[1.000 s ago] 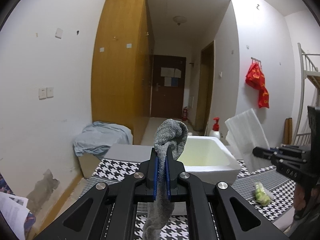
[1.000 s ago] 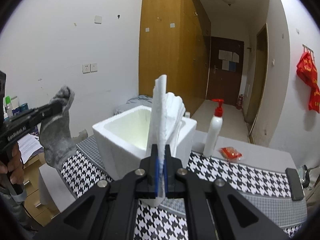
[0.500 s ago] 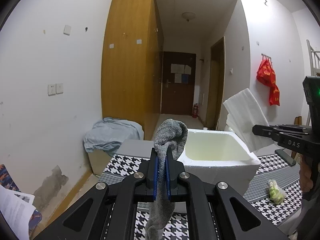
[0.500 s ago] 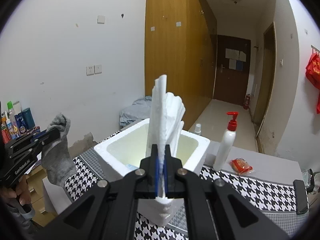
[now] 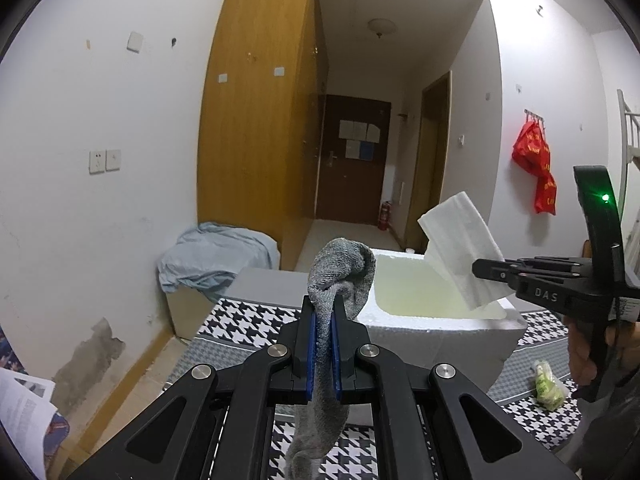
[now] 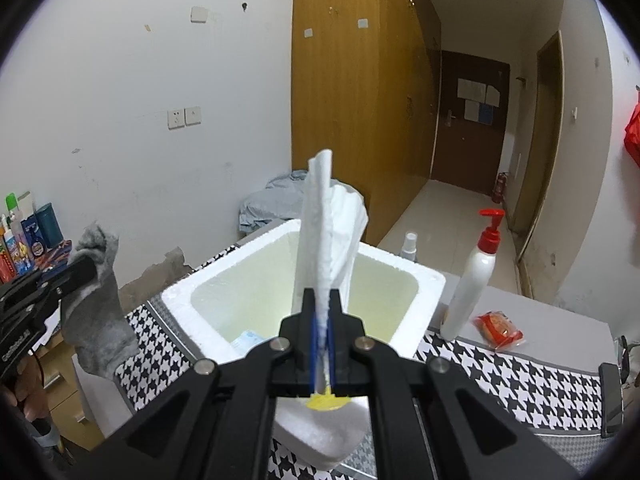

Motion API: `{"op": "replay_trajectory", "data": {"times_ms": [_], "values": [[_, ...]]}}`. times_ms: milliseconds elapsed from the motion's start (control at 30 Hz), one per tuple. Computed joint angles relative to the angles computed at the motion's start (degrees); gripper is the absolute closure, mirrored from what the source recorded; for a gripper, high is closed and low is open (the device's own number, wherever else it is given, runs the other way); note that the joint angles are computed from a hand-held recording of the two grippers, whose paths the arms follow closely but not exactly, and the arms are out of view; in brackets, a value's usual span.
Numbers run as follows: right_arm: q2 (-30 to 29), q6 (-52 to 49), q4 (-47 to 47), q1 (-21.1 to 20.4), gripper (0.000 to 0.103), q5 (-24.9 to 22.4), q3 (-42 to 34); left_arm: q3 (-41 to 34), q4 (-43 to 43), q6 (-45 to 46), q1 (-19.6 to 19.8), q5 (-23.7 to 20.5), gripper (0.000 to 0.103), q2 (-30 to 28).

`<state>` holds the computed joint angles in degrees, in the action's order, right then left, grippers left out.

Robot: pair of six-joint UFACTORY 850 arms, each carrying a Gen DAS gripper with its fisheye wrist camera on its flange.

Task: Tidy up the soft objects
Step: 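Lower the white tissues into the foam box and open the right gripper, then withdraw the right gripper while the left gripper moves the sock over the box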

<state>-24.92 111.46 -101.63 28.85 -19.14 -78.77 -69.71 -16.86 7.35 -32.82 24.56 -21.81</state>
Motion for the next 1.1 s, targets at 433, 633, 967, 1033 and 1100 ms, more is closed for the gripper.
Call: {"op": "replay_trajectory", "data": {"times_ms": [433, 633, 967, 1033, 1100], "values": [[0.9, 12.6, -12.6, -0.1, 0.003, 2.1, 1.8, 0.0, -2.2, 1.0, 0.4, -0.2, 0.096, 0.0], [3.1, 18.1, -19.2, 0.7, 0.0, 0.3, 4.9, -0.2, -2.6, 1.5, 0.3, -0.2, 0.096, 0.1], [6.1, 22.0, -21.3, 0.9, 0.0, -1.9, 8.7, -0.3, -0.4, 0.8, -0.1, 0.1, 0.096, 0.4], [6.6, 22.1, -21.1, 0.8, 0.0, -1.8, 9.3, -0.2, -0.4, 1.2, -0.3, 0.3, 0.096, 0.6], [7.3, 22.9, -21.7, 0.9, 0.0, -2.6, 10.5, 0.0, -0.6, 1.7, -0.3, 0.8, 0.096, 0.8]]}}
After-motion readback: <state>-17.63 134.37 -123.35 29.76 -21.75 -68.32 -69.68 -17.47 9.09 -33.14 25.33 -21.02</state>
